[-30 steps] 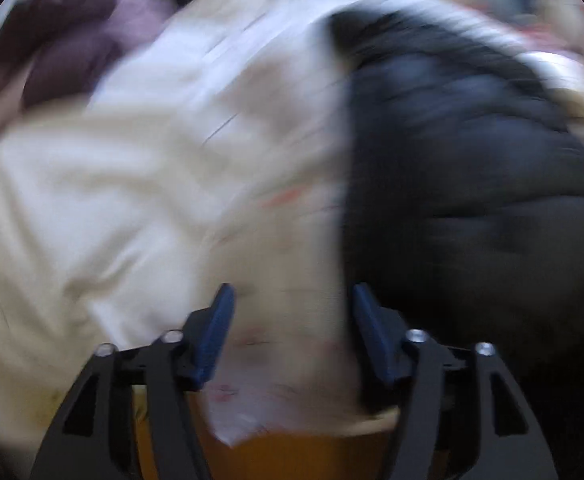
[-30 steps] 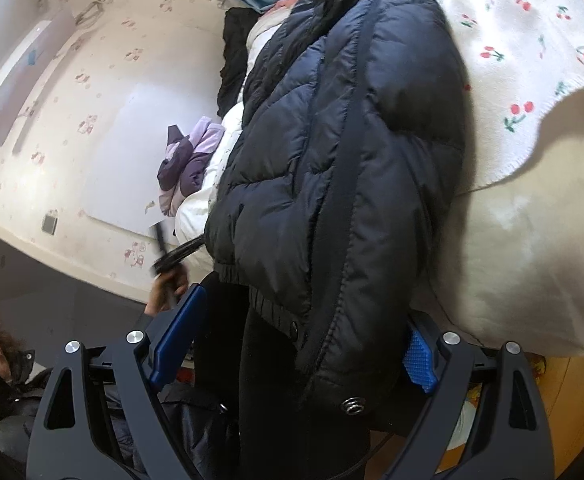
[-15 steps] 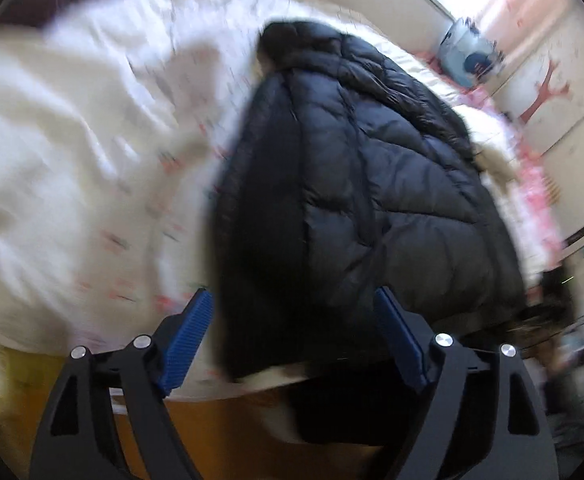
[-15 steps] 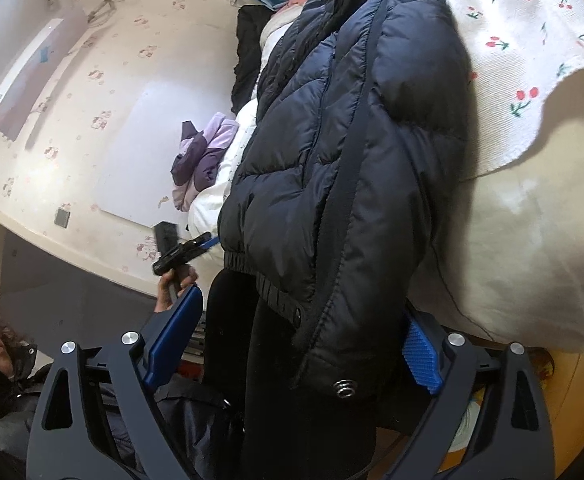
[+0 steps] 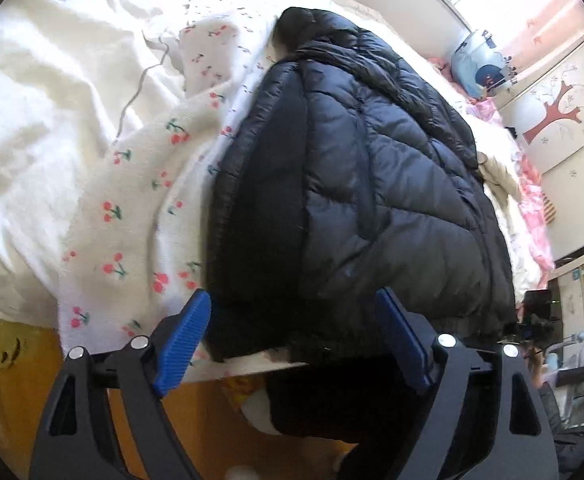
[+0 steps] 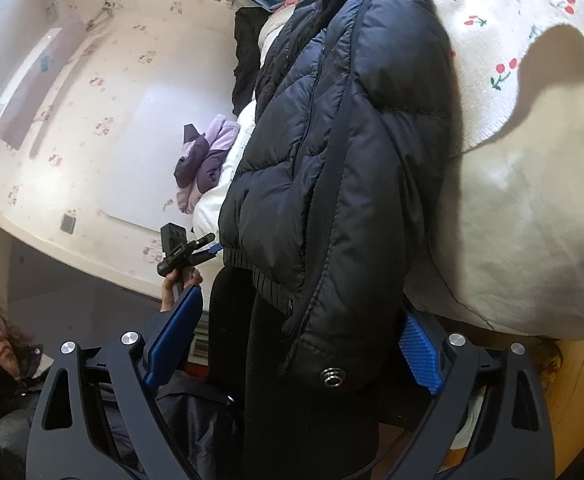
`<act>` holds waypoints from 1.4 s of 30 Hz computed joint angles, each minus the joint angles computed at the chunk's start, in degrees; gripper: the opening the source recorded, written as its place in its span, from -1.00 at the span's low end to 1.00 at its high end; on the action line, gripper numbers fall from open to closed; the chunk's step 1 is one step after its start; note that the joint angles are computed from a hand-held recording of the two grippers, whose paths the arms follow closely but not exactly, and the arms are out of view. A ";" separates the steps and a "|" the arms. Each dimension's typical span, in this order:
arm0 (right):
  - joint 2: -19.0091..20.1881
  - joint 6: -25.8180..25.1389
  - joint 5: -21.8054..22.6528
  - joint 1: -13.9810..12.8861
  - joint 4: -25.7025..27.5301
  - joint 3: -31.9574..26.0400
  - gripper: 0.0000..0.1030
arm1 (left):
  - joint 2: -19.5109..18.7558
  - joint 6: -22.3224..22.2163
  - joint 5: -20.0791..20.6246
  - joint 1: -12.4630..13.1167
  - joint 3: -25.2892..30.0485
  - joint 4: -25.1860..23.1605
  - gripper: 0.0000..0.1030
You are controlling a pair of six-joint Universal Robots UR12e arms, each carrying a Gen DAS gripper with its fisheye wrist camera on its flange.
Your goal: Fold large clothes
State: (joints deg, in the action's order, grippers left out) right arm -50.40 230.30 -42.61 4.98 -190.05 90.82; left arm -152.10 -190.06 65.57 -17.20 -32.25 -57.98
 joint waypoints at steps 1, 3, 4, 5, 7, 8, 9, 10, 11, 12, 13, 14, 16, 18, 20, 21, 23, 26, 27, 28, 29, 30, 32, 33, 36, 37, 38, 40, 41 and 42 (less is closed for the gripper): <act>0.28 0.76 0.27 -0.09 -0.73 -0.16 0.72 | -0.26 -0.09 0.49 0.05 0.56 -0.30 0.58; 0.85 2.75 0.73 -0.20 -3.66 -0.46 0.72 | -1.82 -2.90 -1.14 0.48 2.51 0.54 0.62; 0.97 3.39 0.87 -0.23 -5.07 -0.40 0.72 | -2.57 -4.52 -2.03 0.75 3.28 1.23 0.63; 1.02 3.63 0.80 -0.14 -5.47 -0.49 0.72 | -2.83 -5.92 -4.19 1.26 3.09 1.90 0.64; 0.96 3.43 0.72 -0.12 -5.07 -0.56 0.72 | -5.47 -7.19 -9.83 1.74 6.52 0.05 0.65; 0.96 3.43 0.62 -0.10 -4.65 -0.61 0.72 | -6.38 -6.31 -11.42 1.70 8.09 -1.34 0.65; 0.90 3.27 0.51 -0.11 -4.23 -0.57 0.72 | -6.42 -5.02 -11.54 1.60 8.25 -1.93 0.65; 0.83 2.78 0.38 -0.07 -3.39 -0.65 0.72 | -6.88 -3.83 -10.80 1.28 9.37 -2.89 0.65; 0.79 2.39 0.29 -0.04 -2.88 -0.74 0.72 | -6.96 -2.80 -9.98 1.09 9.74 -3.63 0.65; 0.71 1.71 0.15 0.02 -1.99 -0.84 0.71 | -6.92 -2.31 -9.37 1.08 9.85 -4.57 0.64; 0.64 1.15 -0.20 0.14 -1.21 -0.95 0.69 | -7.28 -2.56 -9.53 1.10 10.48 -5.32 0.64; 0.54 0.19 -0.63 0.29 -0.17 -1.16 0.65 | -7.49 -3.23 -10.28 1.27 10.66 -5.66 0.60; 0.24 -1.91 -1.40 0.61 1.99 -1.50 0.11 | -6.67 -3.64 -9.11 1.39 9.34 -5.61 0.37; 0.19 -2.98 -1.65 0.75 1.23 -1.78 -0.45 | -5.13 -5.20 -12.00 1.84 5.88 -1.52 -0.32; 0.03 -3.55 -2.71 1.03 -1.19 -2.31 -0.52 | -4.40 -6.19 -13.38 1.99 4.60 0.89 -0.69; -0.03 -3.89 -3.06 1.11 -2.03 -2.79 -0.56 | -4.38 -6.12 -13.00 1.80 5.12 1.09 -0.77; -0.02 -4.57 -3.74 1.21 -3.39 -4.12 -0.59 | -4.79 -5.85 -13.30 1.49 6.77 1.22 -0.83; 0.38 -2.54 -4.60 1.14 -9.24 -6.01 -0.65 | -3.84 -8.79 -16.25 1.43 6.07 7.85 -0.87; 0.32 -2.09 -5.01 1.11 -11.00 -6.48 -0.65 | -3.56 -10.14 -17.33 1.42 5.99 10.44 -0.88; 0.19 -1.87 -5.22 1.05 -12.29 -6.95 -0.66 | -3.38 -10.69 -17.69 1.32 6.14 11.76 -0.89; 0.02 -1.84 -4.83 0.96 -13.23 -7.44 -0.66 | -2.96 -10.52 -18.06 1.19 6.29 12.90 -0.90; -0.44 -2.58 -5.03 0.96 -13.10 -7.49 -0.66 | -2.50 -11.12 -19.10 1.16 6.00 14.44 -0.90; -1.55 -3.80 -4.54 0.83 -12.75 -6.93 -0.66 | -1.05 -11.69 -20.47 1.17 4.16 17.06 -0.90; -2.24 -4.69 -4.55 0.82 -12.28 -6.26 -0.66 | -0.18 -11.26 -21.37 1.19 2.87 17.70 -0.90; -4.04 -5.86 -2.75 0.15 -9.56 -2.92 -0.60 | 1.63 -5.69 -21.77 1.13 0.00 12.88 -0.90; -4.68 -6.32 -3.32 0.07 -7.52 -1.59 -0.50 | 1.69 -1.80 -21.62 1.06 -0.03 8.43 -0.90; -4.76 -5.49 -2.25 -0.33 -5.69 -0.32 -0.39 | 1.35 2.08 -20.13 1.02 0.22 2.98 -0.89; -4.80 -4.44 -2.09 -0.70 -3.07 1.62 0.12 | 0.18 4.70 -18.58 1.24 1.40 -2.69 -0.82; -4.93 -3.53 -2.54 -0.96 -1.36 2.88 0.18 | -0.46 3.21 -17.88 1.65 1.43 -2.91 -0.69; -4.68 -2.39 -2.12 -1.23 -1.83 3.44 0.21 | -0.88 0.28 -18.35 2.24 0.73 -1.00 -0.32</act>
